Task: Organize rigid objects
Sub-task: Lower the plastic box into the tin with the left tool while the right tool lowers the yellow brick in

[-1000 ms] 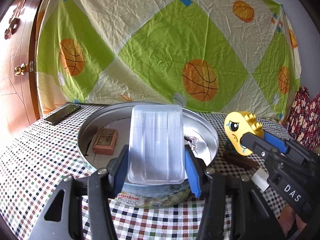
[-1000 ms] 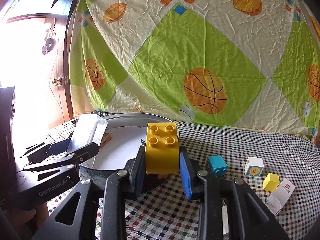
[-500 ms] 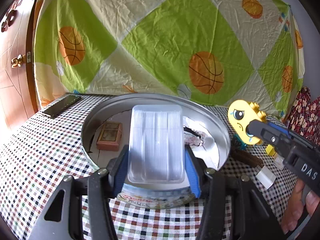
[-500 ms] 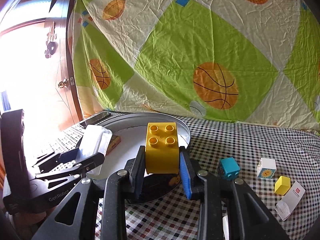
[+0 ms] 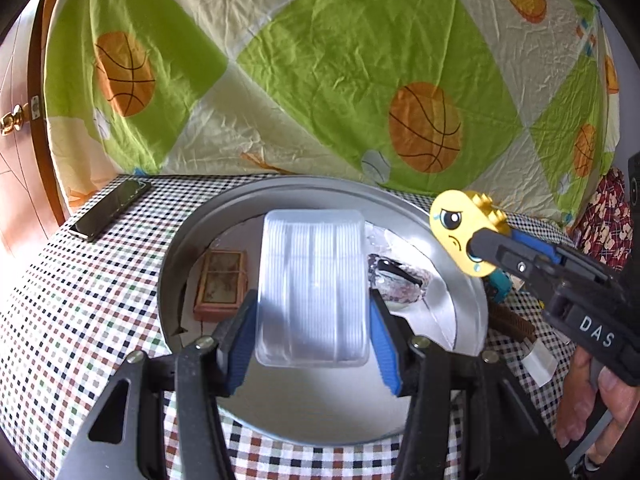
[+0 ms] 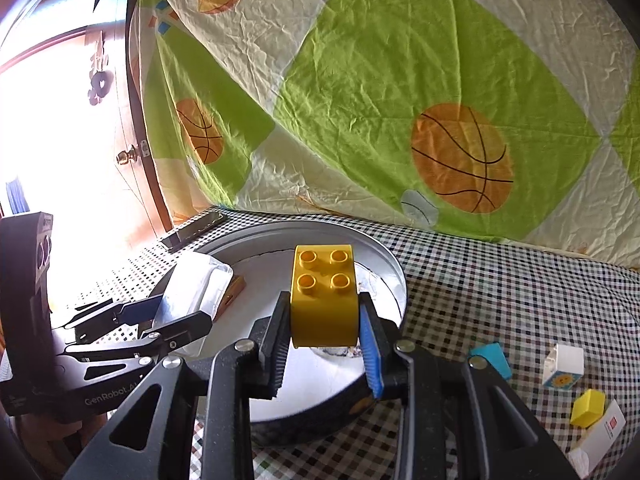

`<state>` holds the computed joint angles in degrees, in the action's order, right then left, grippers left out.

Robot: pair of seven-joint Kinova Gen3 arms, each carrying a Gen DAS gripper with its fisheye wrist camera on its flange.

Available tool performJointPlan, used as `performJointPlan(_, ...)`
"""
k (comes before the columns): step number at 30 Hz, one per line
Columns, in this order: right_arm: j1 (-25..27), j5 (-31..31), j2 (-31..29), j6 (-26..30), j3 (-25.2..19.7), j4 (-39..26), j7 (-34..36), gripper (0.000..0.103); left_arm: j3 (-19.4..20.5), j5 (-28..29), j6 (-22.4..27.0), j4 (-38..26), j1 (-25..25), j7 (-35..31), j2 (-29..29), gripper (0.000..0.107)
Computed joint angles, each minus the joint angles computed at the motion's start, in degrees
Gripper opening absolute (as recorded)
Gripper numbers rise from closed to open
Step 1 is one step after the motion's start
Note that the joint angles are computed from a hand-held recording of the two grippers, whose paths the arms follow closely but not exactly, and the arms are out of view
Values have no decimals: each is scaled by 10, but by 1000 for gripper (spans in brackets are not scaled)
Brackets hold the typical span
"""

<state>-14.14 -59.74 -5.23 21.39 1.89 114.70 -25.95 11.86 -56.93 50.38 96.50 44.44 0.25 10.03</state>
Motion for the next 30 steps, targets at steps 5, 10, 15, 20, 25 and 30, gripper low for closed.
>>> performJointPlan(5, 9, 60, 29, -3, -19, -36, -61, 34, -6, 48, -7, -19, -24, -60, 4, 52)
performJointPlan(10, 27, 118, 59, 4, -42, -69, -119, 34, -13, 94, -19, -35, -43, -112, 10, 52)
performJointPlan(15, 42, 177, 86, 14, -65, -95, -174, 34, -23, 131, -19, -53, -51, -155, 21, 52)
performJointPlan(20, 55, 215, 104, 23, -82, -110, -209, 34, -33, 148, -16, -69, -51, -181, 29, 52)
performJointPlan(25, 61, 249, 116, 28, -93, -120, -240, 34, -42, 153, -7, -80, -47, -195, 38, 52)
performJointPlan(30, 88, 212, 125, 39, -118, -125, -206, 35, -50, 137, 15, -87, -33, -185, 46, 52)
